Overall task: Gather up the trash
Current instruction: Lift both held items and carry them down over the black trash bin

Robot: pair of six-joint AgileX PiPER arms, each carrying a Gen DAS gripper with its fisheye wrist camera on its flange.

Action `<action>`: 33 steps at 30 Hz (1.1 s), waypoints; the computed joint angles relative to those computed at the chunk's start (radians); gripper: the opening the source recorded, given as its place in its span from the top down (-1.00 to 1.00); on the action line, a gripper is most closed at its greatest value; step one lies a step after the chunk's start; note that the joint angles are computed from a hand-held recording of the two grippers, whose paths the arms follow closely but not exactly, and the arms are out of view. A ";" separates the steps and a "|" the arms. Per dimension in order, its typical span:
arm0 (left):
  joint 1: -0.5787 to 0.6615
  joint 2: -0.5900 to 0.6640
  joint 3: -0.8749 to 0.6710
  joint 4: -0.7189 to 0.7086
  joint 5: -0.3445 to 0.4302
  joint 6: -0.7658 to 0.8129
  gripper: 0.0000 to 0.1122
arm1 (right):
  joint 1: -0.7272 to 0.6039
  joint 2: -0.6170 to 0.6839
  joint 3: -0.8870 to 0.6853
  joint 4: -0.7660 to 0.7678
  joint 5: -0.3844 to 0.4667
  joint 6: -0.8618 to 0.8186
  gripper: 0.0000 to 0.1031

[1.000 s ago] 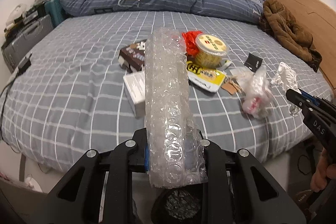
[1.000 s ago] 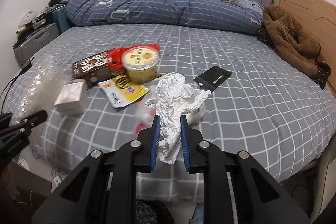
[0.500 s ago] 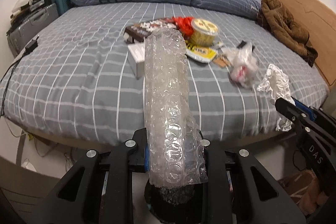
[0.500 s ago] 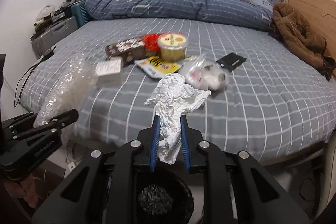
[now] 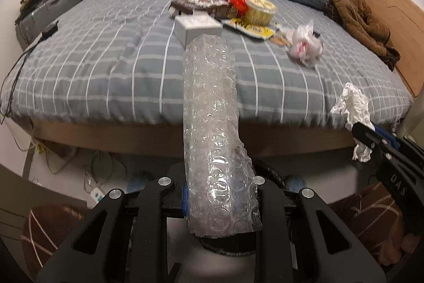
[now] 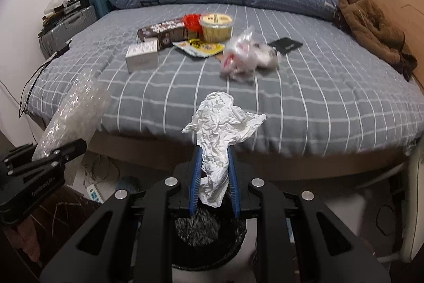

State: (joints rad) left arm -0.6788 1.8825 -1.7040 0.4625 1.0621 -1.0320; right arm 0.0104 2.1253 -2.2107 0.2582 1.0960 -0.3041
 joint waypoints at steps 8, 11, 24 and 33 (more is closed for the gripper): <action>-0.024 -0.064 0.111 -0.016 -0.013 -0.045 0.60 | 0.004 -0.085 0.164 -0.013 -0.037 -0.003 0.64; -0.025 -0.077 0.147 -0.032 -0.020 -0.059 0.60 | 0.016 -0.108 0.212 -0.039 -0.054 -0.005 0.64; 0.018 -0.081 0.309 -0.129 -0.124 -0.055 0.60 | 0.058 -0.105 0.357 -0.094 -0.090 0.017 0.64; 0.067 0.039 0.328 -0.233 -0.216 0.049 0.60 | 0.077 0.024 0.330 -0.125 -0.084 0.023 0.64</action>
